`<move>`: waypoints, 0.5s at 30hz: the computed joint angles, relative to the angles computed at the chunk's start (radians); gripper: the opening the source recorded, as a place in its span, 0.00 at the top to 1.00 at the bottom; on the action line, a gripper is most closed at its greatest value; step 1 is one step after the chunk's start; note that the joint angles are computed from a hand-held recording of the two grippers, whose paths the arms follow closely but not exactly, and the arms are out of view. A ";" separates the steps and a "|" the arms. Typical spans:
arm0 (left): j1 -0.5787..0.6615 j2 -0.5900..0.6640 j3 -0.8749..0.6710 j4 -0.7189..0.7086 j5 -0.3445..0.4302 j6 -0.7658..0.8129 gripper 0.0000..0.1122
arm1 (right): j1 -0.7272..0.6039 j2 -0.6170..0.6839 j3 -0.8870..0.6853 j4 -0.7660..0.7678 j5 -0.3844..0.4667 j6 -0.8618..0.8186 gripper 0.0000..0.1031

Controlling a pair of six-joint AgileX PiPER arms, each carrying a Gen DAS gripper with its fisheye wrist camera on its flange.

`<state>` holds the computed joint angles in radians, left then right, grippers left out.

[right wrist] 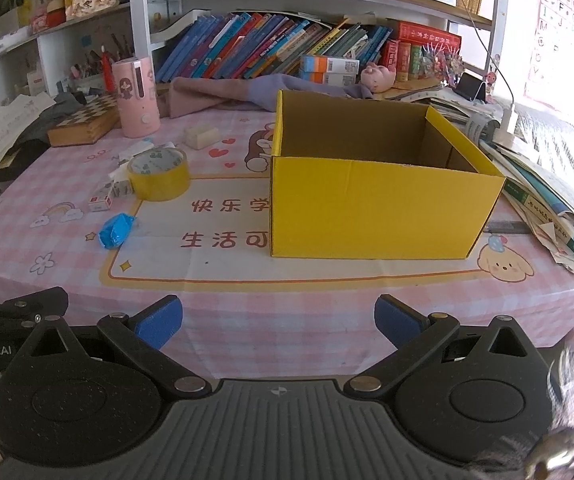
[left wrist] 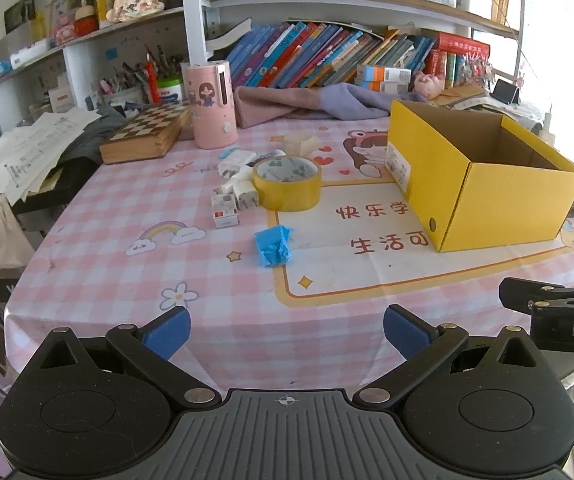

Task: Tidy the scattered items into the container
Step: 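Move both tools toward the blue bag and yellow tape roll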

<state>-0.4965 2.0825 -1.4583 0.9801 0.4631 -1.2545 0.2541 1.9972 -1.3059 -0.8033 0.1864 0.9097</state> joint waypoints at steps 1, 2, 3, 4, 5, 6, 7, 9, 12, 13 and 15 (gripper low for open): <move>0.001 0.001 -0.001 -0.002 0.000 0.002 0.08 | 0.000 0.000 0.000 0.000 -0.001 -0.001 0.00; 0.000 0.001 -0.002 -0.003 0.001 0.003 0.08 | 0.000 0.001 -0.001 0.004 -0.001 -0.006 0.00; 0.001 0.001 -0.002 -0.005 0.000 0.004 0.08 | 0.000 0.003 -0.004 0.011 -0.001 -0.014 0.00; 0.001 0.001 -0.002 -0.005 0.000 0.005 0.08 | 0.001 0.005 -0.007 0.015 0.000 -0.019 0.00; 0.001 0.001 -0.002 -0.005 -0.001 0.004 0.08 | 0.002 0.006 -0.009 0.015 0.000 -0.020 0.00; 0.000 0.001 -0.002 -0.003 0.000 0.002 0.08 | 0.002 0.007 -0.009 0.014 -0.001 -0.020 0.00; 0.000 0.002 -0.004 -0.003 0.002 0.002 0.08 | 0.003 0.007 -0.009 0.011 -0.001 -0.017 0.00; 0.000 0.001 -0.002 0.001 0.001 -0.002 0.08 | 0.005 0.006 -0.008 0.004 -0.002 -0.012 0.00; 0.004 -0.007 0.012 0.020 -0.013 -0.019 0.08 | 0.008 0.003 -0.003 -0.025 -0.009 0.016 0.00; 0.007 -0.012 0.023 0.036 -0.022 -0.033 0.08 | 0.010 0.001 0.001 -0.052 -0.013 0.045 0.00; 0.012 -0.023 0.043 0.074 -0.036 -0.071 0.08 | 0.012 -0.005 0.010 -0.114 -0.031 0.112 0.00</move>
<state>-0.4844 2.0592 -1.4148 1.0542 0.4272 -1.3255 0.2660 1.9920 -1.2959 -0.9176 0.1559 1.0216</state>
